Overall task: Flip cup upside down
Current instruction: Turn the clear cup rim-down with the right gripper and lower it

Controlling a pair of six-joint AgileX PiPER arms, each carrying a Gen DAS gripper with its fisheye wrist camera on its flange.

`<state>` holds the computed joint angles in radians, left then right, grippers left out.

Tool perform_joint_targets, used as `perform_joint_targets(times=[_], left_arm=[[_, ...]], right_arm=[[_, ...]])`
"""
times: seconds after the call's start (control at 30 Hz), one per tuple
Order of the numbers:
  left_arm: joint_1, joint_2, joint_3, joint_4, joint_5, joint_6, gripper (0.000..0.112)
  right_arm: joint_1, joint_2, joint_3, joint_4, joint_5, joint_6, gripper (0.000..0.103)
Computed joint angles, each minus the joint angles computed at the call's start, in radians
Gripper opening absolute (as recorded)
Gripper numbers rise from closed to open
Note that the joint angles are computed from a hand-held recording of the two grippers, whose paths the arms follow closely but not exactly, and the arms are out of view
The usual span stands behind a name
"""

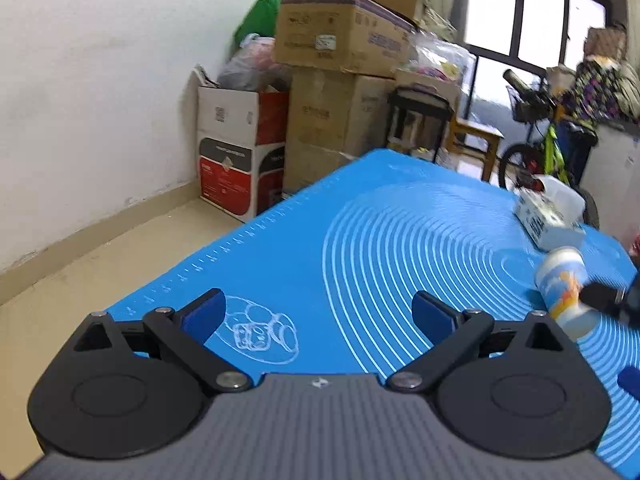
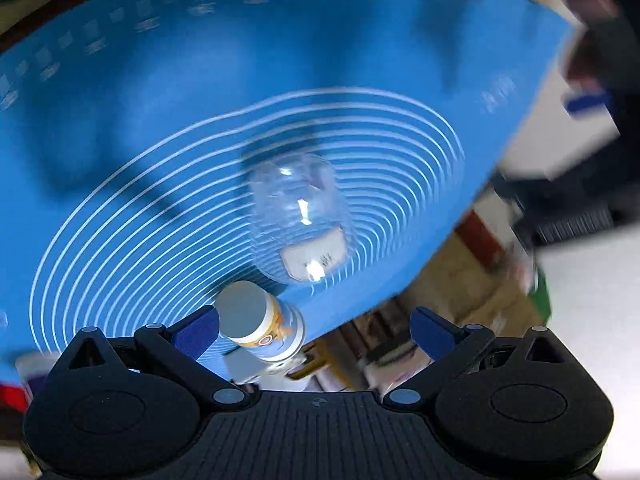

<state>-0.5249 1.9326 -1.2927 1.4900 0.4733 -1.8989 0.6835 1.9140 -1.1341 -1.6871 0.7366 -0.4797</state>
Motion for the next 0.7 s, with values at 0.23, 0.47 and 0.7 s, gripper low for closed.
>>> perform_joint_targets(times=[0.23, 0.47, 0.7], left_arm=[[0.009, -0.005, 0.004, 0.010, 0.022, -0.078, 0.099], [0.012, 0.007, -0.019, -0.042, 0.013, -0.015, 0.099], [0.013, 0.017, -0.033, -0.068, 0.002, 0.033, 0.099]], right_arm=[[-0.028, 0.056, -0.048, 0.013, -0.053, -0.169, 0.101], [-0.034, 0.034, 0.019, 0.032, -0.086, -0.235, 0.097], [-0.036, 0.045, 0.068, -0.036, -0.115, -0.178, 0.091]])
